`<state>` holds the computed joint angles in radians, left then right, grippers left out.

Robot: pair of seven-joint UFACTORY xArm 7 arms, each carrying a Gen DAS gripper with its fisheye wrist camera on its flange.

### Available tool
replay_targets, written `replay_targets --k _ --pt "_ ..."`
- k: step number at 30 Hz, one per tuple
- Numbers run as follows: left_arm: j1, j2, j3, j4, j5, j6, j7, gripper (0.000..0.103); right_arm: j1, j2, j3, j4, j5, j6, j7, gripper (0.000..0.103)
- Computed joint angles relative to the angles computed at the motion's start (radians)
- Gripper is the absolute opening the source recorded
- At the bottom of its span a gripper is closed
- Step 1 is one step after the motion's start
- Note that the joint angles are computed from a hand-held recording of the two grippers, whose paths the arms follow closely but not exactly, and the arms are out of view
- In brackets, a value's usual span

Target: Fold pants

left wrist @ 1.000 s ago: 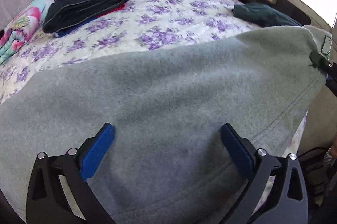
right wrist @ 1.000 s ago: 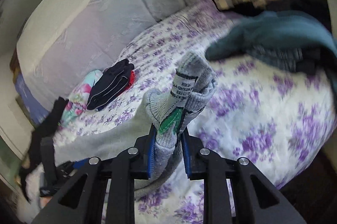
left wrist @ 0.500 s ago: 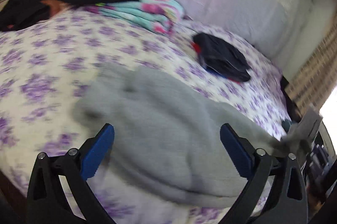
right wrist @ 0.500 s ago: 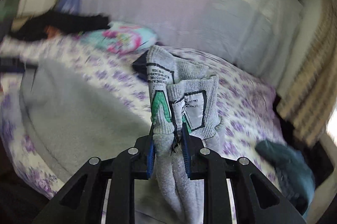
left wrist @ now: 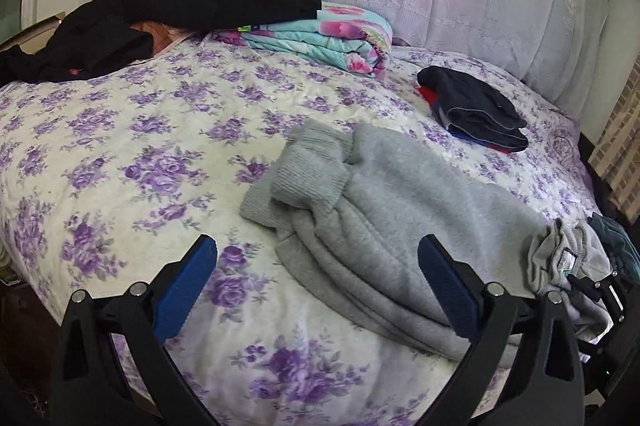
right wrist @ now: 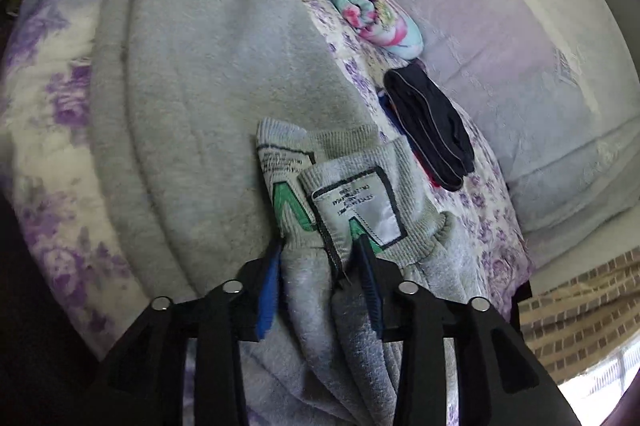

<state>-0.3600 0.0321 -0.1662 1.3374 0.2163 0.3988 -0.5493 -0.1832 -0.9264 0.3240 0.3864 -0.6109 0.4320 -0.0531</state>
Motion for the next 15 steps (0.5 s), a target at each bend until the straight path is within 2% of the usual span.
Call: replay_targets --k 1,2,3,5,6,8,10,13,15 --pt "-0.001 -0.003 -0.001 -0.003 -0.001 -0.003 0.002 0.098 0.085 -0.009 -0.068 0.007 0.056 0.043 -0.060 0.054" --pt "-0.002 -0.003 -0.003 0.000 -0.003 -0.004 0.007 0.098 0.161 -0.023 -0.128 0.016 0.118 0.085 -0.112 0.058" --pt "-0.004 -0.003 -0.006 0.004 -0.013 -0.006 0.022 0.098 0.265 -0.043 -0.218 0.041 0.216 0.149 -0.185 0.061" --pt "-0.008 -0.005 -0.009 0.007 -0.012 -0.012 0.040 0.098 0.389 -0.066 -0.351 0.116 0.414 0.270 -0.247 0.061" --pt "-0.012 -0.006 -0.011 0.009 0.002 -0.015 0.042 0.098 0.422 -0.067 -0.413 0.156 0.504 0.305 -0.252 0.061" --pt "-0.016 -0.005 -0.013 0.014 0.018 -0.017 0.046 0.098 0.428 -0.052 -0.513 0.228 0.649 0.333 -0.219 0.058" --pt "-0.021 0.000 -0.012 0.020 0.047 -0.010 0.036 0.098 0.348 -0.005 -0.546 0.275 0.702 0.303 -0.158 0.030" --pt "-0.021 0.003 -0.007 0.022 0.062 0.001 0.015 0.098 0.273 0.074 -0.542 0.306 0.716 0.312 -0.160 0.024" --pt "-0.019 0.000 -0.003 0.019 0.073 0.005 -0.004 0.098 0.222 0.126 -0.503 0.303 0.707 0.284 -0.157 0.024"
